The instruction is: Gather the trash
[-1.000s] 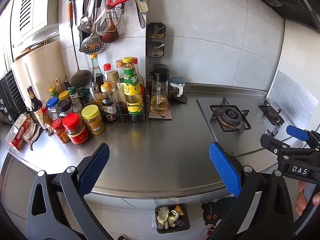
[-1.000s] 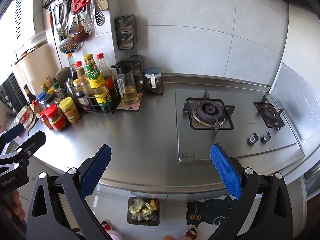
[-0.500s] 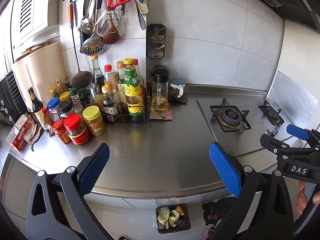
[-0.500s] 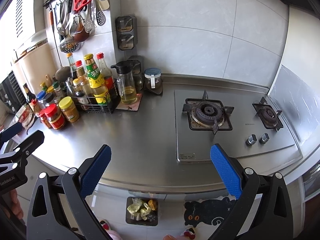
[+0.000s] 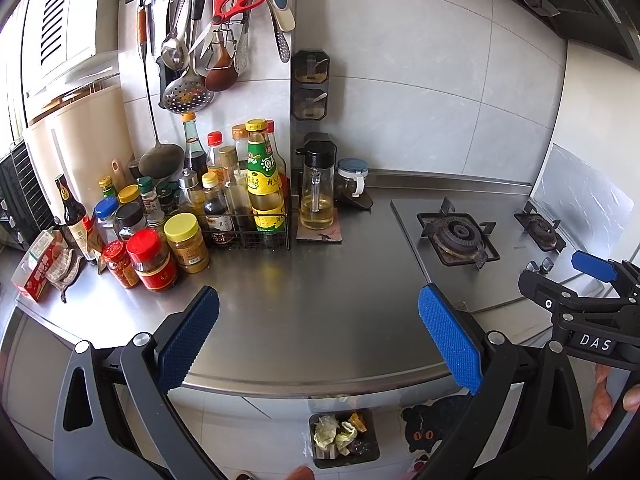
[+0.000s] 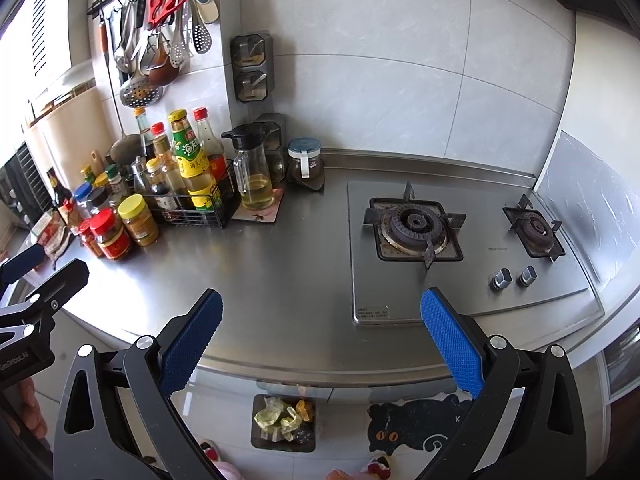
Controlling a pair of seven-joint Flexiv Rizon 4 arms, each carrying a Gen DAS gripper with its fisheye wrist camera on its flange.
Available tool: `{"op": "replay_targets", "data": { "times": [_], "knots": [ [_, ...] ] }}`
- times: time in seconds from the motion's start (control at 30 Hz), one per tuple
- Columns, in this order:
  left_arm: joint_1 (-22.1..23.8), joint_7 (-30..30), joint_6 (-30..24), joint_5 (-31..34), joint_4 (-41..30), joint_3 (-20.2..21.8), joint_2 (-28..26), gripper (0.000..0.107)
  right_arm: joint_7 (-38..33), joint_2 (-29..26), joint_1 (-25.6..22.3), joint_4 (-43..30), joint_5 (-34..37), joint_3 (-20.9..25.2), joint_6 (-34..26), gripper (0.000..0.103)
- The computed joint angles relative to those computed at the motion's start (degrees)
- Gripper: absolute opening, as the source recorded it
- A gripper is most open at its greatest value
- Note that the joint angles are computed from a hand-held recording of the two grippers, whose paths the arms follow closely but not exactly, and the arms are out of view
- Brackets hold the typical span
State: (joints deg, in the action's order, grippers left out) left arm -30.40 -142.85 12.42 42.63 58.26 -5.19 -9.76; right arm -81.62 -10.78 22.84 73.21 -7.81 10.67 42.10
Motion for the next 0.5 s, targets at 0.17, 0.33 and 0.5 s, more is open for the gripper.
{"op": "replay_targets", "data": {
  "times": [0.17, 0.33, 0.5],
  "knots": [
    [0.41, 0.80, -0.14, -1.11, -0.34, -0.09, -0.37, 0.095, 0.29, -0.09, -0.05, -0.20, 0.11, -0.09, -0.06, 0.100],
    [0.08, 0.44, 0.30, -0.70, 0.02, 0.23, -0.27, 0.095, 0.45, -0.18, -0.04, -0.24, 0.09, -0.11, -0.07, 0.100],
    [0.12, -0.07, -0.08, -0.98, 0.10, 0.38, -0.26, 0.095, 1.01, -0.26, 0.04, -0.06, 0.02, -0.12, 0.02, 0.100]
  ]
}}
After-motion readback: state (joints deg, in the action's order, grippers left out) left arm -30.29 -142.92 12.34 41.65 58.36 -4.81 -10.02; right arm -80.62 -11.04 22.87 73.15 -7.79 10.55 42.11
